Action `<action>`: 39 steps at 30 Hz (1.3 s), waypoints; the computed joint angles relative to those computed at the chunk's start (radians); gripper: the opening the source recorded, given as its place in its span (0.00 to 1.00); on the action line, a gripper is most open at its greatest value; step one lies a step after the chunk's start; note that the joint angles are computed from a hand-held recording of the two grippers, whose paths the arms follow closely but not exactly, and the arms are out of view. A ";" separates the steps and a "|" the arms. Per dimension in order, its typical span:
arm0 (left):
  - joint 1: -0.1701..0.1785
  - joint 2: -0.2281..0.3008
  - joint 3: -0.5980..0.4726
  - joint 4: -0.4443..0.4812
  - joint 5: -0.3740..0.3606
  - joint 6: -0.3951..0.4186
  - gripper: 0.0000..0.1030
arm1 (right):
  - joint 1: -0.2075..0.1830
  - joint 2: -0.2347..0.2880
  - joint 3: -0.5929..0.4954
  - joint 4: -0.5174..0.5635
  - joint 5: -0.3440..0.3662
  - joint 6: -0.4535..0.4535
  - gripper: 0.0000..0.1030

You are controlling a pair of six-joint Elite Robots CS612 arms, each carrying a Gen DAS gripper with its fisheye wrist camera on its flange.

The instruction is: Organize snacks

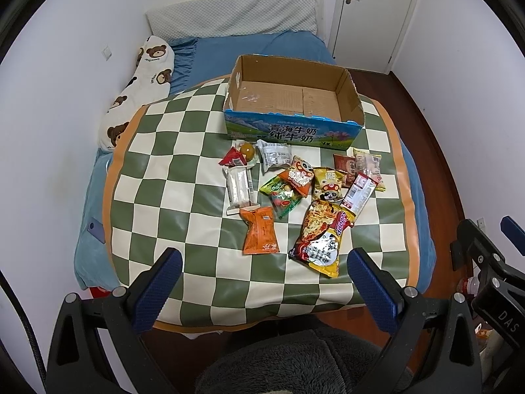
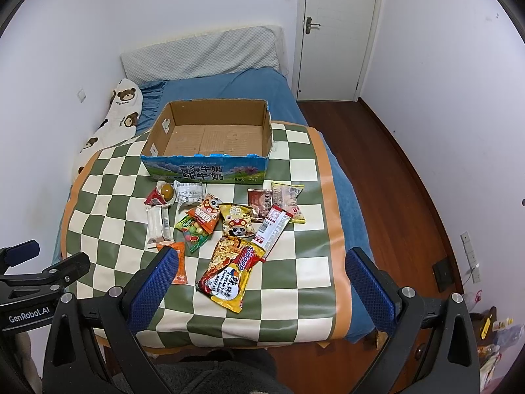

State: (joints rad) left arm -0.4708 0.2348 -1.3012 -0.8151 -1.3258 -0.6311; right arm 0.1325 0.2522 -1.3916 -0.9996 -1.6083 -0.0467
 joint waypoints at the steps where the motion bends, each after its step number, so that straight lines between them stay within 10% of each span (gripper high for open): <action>1: -0.001 0.001 -0.002 0.000 0.000 -0.001 1.00 | 0.000 0.000 -0.001 0.000 0.000 0.001 1.00; 27: 0.002 0.001 -0.011 -0.001 0.011 0.002 1.00 | 0.005 -0.001 0.000 0.003 0.011 0.008 1.00; 39: 0.033 0.071 0.047 0.063 0.193 -0.028 1.00 | -0.018 0.055 0.112 0.132 0.109 0.106 1.00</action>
State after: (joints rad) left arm -0.4379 0.3058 -1.2538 -0.7518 -1.1325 -0.6589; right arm 0.1145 0.3076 -1.2800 -0.8672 -1.4998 0.0589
